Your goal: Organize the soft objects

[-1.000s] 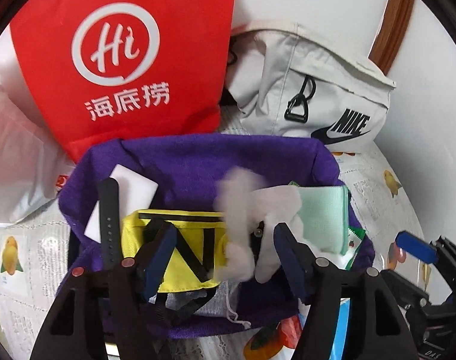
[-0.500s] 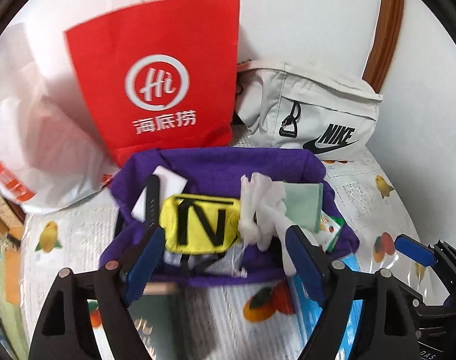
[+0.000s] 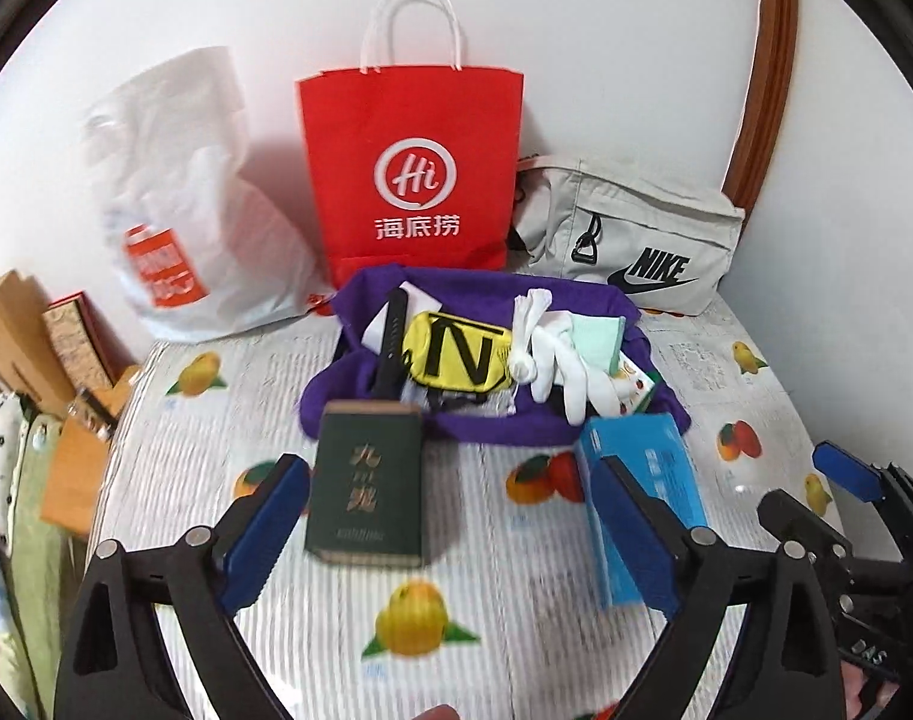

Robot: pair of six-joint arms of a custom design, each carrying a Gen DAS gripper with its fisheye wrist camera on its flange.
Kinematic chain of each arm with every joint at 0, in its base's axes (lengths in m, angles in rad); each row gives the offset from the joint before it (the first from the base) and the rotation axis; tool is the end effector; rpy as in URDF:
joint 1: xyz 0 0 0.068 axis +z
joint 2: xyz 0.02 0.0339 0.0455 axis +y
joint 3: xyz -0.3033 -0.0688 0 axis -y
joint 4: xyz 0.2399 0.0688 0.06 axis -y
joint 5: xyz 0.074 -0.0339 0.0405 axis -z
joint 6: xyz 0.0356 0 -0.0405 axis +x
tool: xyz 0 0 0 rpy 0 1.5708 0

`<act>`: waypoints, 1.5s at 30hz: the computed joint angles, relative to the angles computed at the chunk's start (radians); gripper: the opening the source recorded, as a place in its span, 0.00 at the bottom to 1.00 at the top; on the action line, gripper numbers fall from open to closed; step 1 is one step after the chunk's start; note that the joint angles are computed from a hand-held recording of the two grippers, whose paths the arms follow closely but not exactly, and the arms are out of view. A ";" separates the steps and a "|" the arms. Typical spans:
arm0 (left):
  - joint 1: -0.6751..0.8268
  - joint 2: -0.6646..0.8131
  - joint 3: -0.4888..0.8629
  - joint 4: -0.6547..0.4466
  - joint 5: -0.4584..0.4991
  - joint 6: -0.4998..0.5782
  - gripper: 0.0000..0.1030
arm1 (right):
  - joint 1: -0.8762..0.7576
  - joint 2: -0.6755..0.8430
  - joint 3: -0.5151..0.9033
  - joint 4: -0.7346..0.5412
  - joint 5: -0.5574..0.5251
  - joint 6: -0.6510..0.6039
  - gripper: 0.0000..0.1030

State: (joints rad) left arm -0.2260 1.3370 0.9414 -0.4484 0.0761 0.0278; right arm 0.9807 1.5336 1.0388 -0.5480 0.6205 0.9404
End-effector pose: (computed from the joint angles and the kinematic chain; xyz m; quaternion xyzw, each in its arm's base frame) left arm 0.2596 -0.0625 0.2896 0.1316 0.9248 -0.0705 0.3499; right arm 0.1842 0.2379 0.2665 0.0611 0.9207 0.0347 0.3839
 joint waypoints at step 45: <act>-0.166 -0.797 -0.236 -0.438 -0.224 -0.120 1.00 | 0.656 0.185 0.268 -0.868 0.248 0.996 1.00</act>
